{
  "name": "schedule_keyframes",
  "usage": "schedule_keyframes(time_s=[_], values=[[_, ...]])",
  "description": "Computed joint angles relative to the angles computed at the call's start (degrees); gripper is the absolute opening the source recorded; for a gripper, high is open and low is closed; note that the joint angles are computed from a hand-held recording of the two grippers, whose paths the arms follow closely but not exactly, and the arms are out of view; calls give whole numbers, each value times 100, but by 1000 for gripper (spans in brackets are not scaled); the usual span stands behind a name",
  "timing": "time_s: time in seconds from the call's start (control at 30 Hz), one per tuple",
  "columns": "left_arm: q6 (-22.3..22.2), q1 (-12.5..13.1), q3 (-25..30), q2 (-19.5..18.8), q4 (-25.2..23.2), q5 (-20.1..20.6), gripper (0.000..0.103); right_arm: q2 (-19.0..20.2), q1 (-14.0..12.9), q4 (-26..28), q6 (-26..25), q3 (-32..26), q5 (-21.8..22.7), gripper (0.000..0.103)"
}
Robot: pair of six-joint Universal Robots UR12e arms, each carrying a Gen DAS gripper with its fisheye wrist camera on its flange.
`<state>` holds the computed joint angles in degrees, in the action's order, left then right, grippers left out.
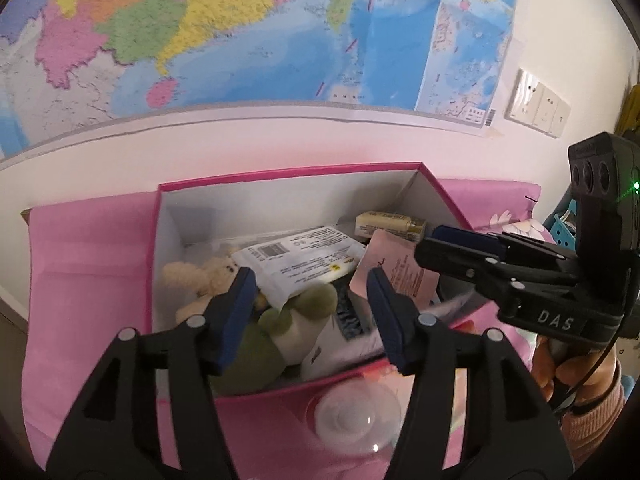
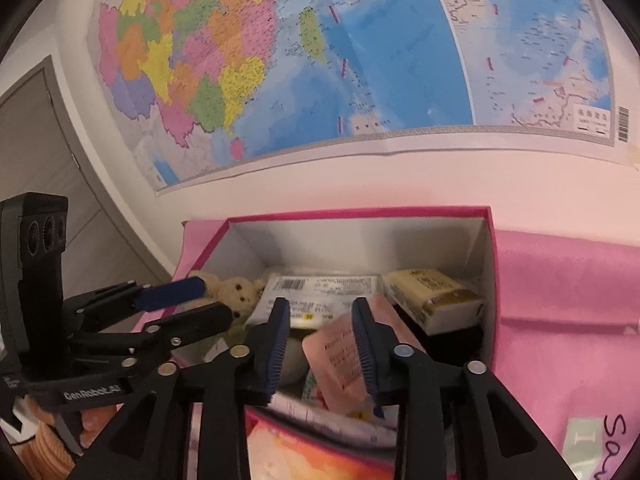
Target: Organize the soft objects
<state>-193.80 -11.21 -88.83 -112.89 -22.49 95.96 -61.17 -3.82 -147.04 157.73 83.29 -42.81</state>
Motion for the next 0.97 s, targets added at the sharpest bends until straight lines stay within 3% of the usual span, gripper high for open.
schedule_keyframes(time_s=[0.1,0.17,0.23,0.33,0.5,0.63,0.97], values=[[-57,-55,-228,124,342,178,86,-115,-50,-217,-38,199,34,47],[-47,-114,-399,216,614,367,90,-233,-102,-567,16,414,32,60],[-72,-179,-575,318,810,512,101,-323,-138,-907,110,590,43,75],[-154,-286,-790,425,1010,784,103,-543,-218,-1462,72,983,-25,85],[-482,-461,-1025,548,853,1199,103,-870,-233,-2084,-207,1590,-434,101],[-707,-576,-1179,642,653,1488,102,-1071,-216,-2646,-270,2071,-888,102],[-1015,-763,-1426,794,436,1785,103,-1338,-272,-2434,-384,2534,-838,102]])
